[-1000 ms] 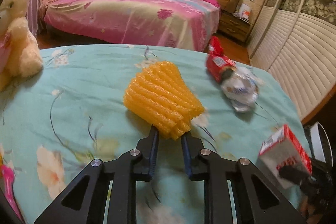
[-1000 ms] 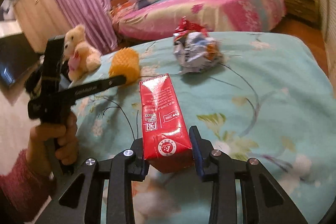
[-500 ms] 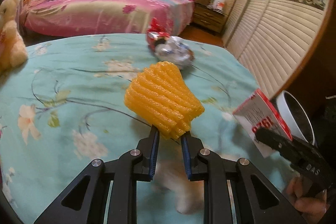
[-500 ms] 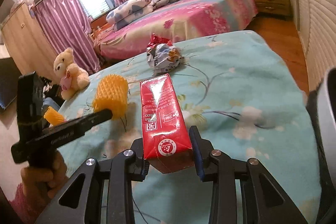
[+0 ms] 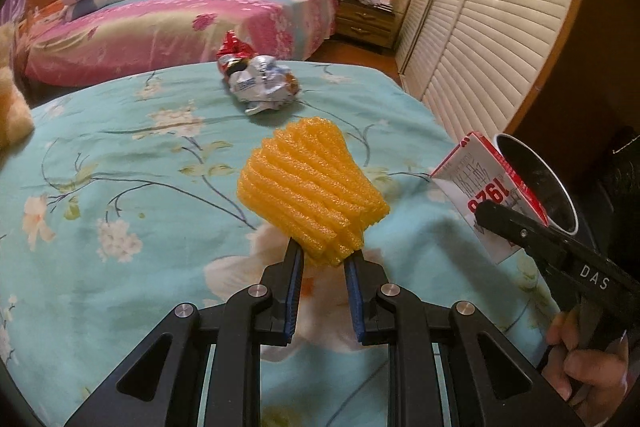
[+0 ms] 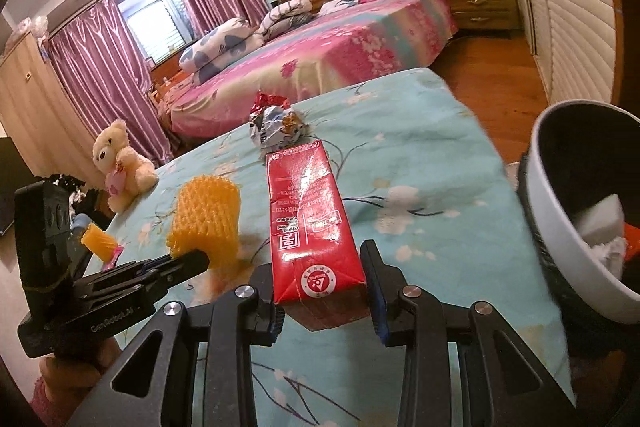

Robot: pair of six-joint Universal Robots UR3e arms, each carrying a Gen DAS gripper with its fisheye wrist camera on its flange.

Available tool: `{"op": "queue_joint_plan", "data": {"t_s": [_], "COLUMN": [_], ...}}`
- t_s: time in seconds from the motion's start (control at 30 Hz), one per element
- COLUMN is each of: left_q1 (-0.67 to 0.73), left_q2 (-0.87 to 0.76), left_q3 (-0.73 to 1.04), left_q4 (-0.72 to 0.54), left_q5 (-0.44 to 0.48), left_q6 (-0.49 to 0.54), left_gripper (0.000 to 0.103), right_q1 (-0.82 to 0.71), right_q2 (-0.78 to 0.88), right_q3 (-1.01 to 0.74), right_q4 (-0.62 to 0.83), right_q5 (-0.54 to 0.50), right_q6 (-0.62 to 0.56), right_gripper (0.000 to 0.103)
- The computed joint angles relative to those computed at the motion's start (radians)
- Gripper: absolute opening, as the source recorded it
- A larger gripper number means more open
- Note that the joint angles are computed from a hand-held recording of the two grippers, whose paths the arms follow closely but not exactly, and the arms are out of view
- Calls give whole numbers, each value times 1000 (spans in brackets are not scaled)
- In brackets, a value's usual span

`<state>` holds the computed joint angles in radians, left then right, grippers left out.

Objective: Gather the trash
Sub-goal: 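Carry the yellow foam net and red milk carton toward the trash bin with both tools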

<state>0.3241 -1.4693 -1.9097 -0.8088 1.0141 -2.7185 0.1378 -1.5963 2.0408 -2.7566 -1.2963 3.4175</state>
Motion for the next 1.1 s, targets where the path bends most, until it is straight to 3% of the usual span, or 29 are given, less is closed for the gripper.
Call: {"op": "queue_joint_plan", "data": {"t_s": [0.6, 1.1], "left_q1": [-120, -237], "left_q2": [8, -33], "left_q3": [-6, 26], "left_q4": [29, 76], "left_q5": [32, 63], "left_q6": [-40, -68], "left_gripper": [19, 19], "right_q1": [-74, -189], "right_q2": [-206, -380], "right_q3": [138, 223], "right_q4": [28, 111], "right_q5": [-37, -9], "right_q6": [21, -18], "right_gripper": [34, 34]}}
